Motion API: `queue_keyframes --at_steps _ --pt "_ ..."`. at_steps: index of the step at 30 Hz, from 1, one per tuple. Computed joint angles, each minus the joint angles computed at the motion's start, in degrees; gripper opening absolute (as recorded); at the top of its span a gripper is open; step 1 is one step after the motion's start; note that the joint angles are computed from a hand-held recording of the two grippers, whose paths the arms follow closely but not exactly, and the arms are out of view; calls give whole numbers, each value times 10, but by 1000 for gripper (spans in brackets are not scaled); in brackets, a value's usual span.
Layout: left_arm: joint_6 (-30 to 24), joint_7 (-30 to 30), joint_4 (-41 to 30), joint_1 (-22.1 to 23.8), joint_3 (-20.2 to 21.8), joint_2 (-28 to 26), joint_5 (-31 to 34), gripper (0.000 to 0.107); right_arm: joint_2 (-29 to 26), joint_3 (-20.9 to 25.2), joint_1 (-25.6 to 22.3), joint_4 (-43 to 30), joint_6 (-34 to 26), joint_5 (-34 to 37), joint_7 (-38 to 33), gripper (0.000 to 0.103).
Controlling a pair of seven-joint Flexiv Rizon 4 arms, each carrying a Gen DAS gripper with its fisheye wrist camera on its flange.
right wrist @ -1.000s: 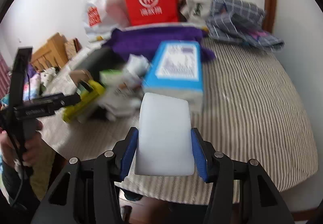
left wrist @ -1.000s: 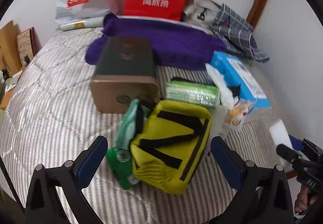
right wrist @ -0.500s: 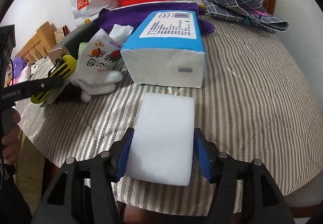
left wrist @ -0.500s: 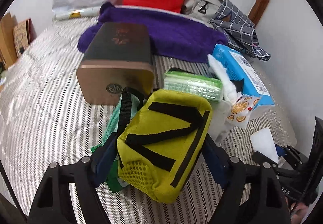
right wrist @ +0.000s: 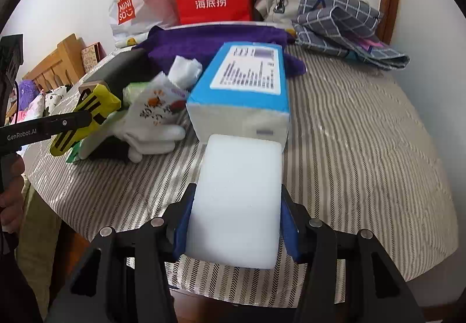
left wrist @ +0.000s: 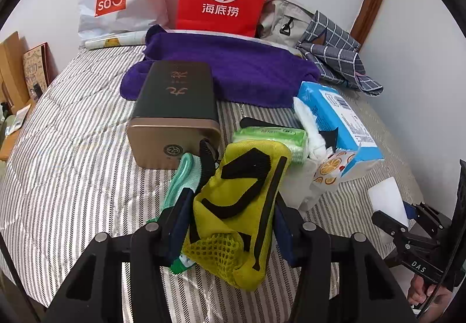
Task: Organize soft objects
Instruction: 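Carry the sponge and the yellow pouch toward the purple towel with both tools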
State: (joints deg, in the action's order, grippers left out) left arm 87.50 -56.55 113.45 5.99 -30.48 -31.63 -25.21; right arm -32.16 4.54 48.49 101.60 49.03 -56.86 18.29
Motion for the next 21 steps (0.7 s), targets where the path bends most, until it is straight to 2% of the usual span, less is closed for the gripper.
queue_keyframes --at_steps 5,9,18,21 --pt "9 0 15 18 -17 9 -5 45 9 0 2 1 -8 -4 7 52" --pt "10 -7 21 18 -11 14 -1 44 12 3 3 0 -14 -9 14 52" --pt "38 -11 47 79 -80 29 3 44 17 7 7 -9 -37 -9 20 52" --pt "44 -20 52 114 -118 29 15 44 22 7 10 -11 -46 -17 26 52"
